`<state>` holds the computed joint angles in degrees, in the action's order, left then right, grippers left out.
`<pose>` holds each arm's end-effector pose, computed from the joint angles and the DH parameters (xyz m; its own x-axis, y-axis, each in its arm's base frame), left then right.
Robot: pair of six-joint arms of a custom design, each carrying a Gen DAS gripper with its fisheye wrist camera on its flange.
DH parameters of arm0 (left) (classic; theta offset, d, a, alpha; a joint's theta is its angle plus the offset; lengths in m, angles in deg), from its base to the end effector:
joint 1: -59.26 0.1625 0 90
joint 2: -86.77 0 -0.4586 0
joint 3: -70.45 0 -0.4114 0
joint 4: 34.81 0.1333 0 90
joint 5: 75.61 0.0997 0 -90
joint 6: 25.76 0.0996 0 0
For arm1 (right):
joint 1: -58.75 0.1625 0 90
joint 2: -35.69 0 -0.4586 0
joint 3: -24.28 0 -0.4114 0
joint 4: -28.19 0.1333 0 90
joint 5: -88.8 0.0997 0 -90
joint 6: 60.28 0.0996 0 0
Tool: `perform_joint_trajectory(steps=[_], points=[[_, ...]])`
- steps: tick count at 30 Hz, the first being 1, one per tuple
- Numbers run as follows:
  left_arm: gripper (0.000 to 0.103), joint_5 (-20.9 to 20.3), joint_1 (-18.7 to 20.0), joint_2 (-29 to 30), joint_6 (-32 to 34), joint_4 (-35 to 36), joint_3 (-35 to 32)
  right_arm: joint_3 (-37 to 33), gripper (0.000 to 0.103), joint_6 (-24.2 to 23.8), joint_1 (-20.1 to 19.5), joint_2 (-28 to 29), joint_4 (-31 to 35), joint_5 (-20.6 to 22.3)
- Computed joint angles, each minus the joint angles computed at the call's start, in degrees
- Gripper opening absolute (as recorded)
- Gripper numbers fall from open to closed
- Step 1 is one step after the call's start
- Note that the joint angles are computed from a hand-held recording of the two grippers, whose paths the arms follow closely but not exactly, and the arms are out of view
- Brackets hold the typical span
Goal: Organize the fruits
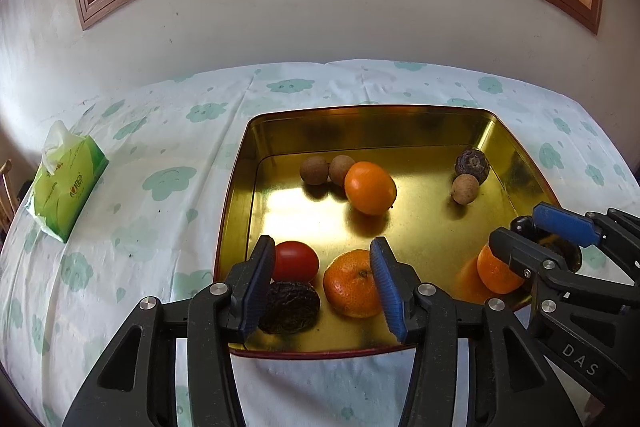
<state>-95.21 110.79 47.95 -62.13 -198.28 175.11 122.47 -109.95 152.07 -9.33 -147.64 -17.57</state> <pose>-0.2134 -0.6337 0.0547 -0.6398 -0.3710 -0.6731 0.2946 0.6905 -0.6606 0.1460 -0.6990 0.1310 -0.5884 -0.5784 0.5650 -0.7685 0.6173 -0.1684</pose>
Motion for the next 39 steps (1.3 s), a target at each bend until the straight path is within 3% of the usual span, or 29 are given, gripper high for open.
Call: perform_joint_trajectory(steps=[5,10,24,32,39], points=[[0.051,0.9,-2.5,-1.7,-4.6,2.4,2.8,4.1,0.056,-0.2,0.2,-2.7,-2.9,0.7],[0.051,1.7,-5.3,-4.1,-14.7,10.2,6.3,9.0,0.059,0.4,0.0,-5.9,-4.9,0.9],[0.052,0.2,-13.3,-8.4,-47.1,38.9,12.7,22.9,0.069,-0.8,-2.2,-13.4,-14.5,2.2],[0.052,-1.9,-18.5,-8.5,-55.9,45.7,14.6,29.7,0.071,-2.0,-3.0,-17.3,-20.8,3.4],[0.052,-2.4,-21.2,-8.3,-57.7,47.2,15.3,32.6,0.075,-3.4,-3.0,-19.1,-24.5,3.5]])
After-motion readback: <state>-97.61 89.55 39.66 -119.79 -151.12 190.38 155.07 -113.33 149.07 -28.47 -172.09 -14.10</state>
